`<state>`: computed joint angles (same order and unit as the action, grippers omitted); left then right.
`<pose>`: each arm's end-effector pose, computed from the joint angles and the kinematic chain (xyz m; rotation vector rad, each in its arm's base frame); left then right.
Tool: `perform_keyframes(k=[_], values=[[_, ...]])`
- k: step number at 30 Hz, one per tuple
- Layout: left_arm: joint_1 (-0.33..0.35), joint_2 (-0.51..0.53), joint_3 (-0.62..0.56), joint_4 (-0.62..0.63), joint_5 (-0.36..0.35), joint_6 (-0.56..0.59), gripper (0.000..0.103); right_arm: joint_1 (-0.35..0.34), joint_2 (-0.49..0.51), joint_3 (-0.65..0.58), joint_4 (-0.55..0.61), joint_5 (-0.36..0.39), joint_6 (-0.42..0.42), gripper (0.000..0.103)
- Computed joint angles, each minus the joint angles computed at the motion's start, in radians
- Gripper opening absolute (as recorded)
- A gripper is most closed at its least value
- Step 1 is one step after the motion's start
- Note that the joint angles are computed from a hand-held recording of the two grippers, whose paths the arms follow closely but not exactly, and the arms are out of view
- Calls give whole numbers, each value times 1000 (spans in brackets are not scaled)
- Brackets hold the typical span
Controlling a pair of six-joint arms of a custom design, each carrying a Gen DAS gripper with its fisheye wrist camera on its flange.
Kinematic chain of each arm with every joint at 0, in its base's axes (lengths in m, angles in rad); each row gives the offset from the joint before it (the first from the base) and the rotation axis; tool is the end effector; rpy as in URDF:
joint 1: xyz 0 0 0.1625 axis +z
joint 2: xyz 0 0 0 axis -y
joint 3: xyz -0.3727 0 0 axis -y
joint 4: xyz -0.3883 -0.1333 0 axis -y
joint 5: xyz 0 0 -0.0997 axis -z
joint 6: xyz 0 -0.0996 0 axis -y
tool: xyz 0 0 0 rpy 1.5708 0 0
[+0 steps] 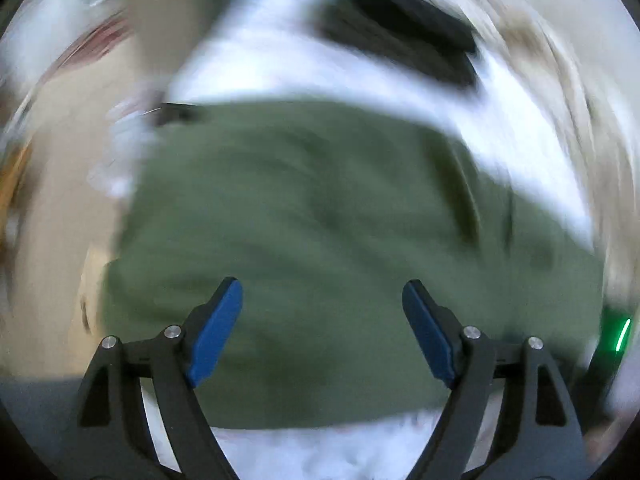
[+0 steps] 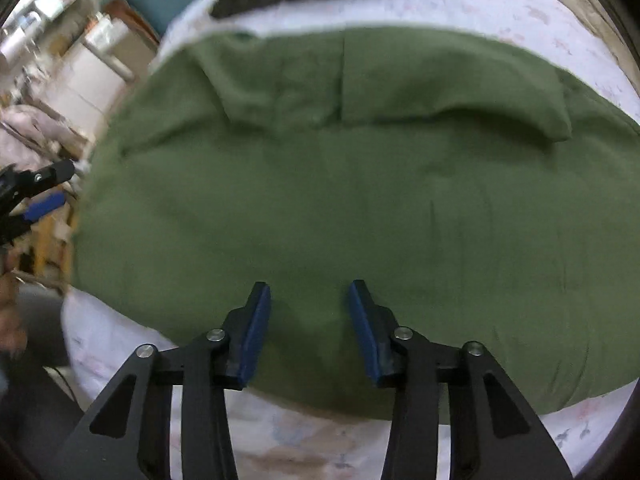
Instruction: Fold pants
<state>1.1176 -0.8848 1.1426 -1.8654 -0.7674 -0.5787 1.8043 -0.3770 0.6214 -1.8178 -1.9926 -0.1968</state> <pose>-0.1282 -0.7314 0.2865 -0.1696 2.3990 -0.5425 0.2805 -0.7795 0.1151 0.5799 -2.6573 0.0142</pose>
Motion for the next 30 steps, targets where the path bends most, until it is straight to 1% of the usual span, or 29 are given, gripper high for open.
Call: perform_keyframes(k=[1, 2, 3, 4, 5, 6, 7, 8, 9, 11, 12, 13, 14, 15, 16, 17, 18, 20, 21, 22, 23, 24, 25, 26, 27, 28, 29, 30], values=[[2, 30, -26, 60, -20, 10, 79, -6, -2, -7, 14, -20, 11, 31], [4, 49, -34, 108, -29, 15, 79, -10, -7, -5, 17, -39, 15, 30], [4, 68, -35, 173, 1, 19, 79, -15, -18, 1, 20, -69, 21, 24], [3, 71, -25, 197, 27, 33, 79, -20, -29, 6, 24, -93, 30, 17], [1, 58, 8, 179, 53, 65, 81, -28, -39, 7, 30, -124, 42, 17], [1, 49, 27, 162, 64, 77, 81, -34, -44, 1, 43, -143, 56, 17], [3, 44, 21, 186, 66, 56, 81, -43, -53, -3, 50, -176, 78, 17], [4, 42, 10, 213, 68, 35, 81, -50, -61, -2, 51, -194, 92, 16], [4, 37, 1, 258, 88, -1, 81, -62, -72, -5, 60, -210, 118, 15], [9, 17, 0, 311, 120, -44, 81, -83, -87, -22, 91, -209, 180, 12], [16, -1, 3, 321, 115, -61, 80, -86, -93, -25, 92, -236, 203, 12], [21, -26, 9, 329, 116, -102, 79, -81, -99, -18, 75, -281, 211, 13], [23, -54, 28, 306, 122, -134, 77, -76, -109, 0, 37, -304, 199, 14], [28, -105, 62, 241, 113, -178, 77, -70, -127, 28, -19, -285, 184, 21], [34, -152, 110, 146, 103, -192, 77, -68, -150, 58, -77, -224, 175, 21], [40, -196, 148, 82, 106, -235, 78, -70, -160, 66, -110, -145, 168, 21], [51, -247, 183, 38, 128, -321, 83, -67, -160, 66, -128, -108, 160, 22], [79, -332, 257, -34, 148, -479, 84, -57, -149, 59, -159, -49, 124, 38], [96, -368, 304, -92, 135, -526, 85, -52, -136, 45, -156, -15, 113, 57], [117, -395, 337, -131, 109, -563, 85, -55, -123, 18, -140, 14, 109, 64], [132, -421, 377, -178, 80, -605, 85, -55, -115, 6, -122, 46, 115, 65], [157, -452, 428, -267, 44, -647, 85, -58, -86, -47, -91, 72, 117, 65], [173, -476, 469, -325, 25, -681, 85, -56, -72, -68, -73, 83, 120, 65], [194, -499, 524, -415, -9, -724, 86, -53, -72, -59, -75, 82, 119, 65], [206, -486, 557, -493, -41, -769, 87, -48, -95, -14, -78, 75, 126, 65], [224, -492, 592, -542, -79, -816, 88, -46, -90, -10, -87, 68, 121, 65], [243, -491, 628, -587, -116, -866, 88, -44, -58, -47, -83, 64, 118, 65], [250, -491, 647, -597, -136, -902, 88, -42, -56, -43, -75, 60, 121, 65]])
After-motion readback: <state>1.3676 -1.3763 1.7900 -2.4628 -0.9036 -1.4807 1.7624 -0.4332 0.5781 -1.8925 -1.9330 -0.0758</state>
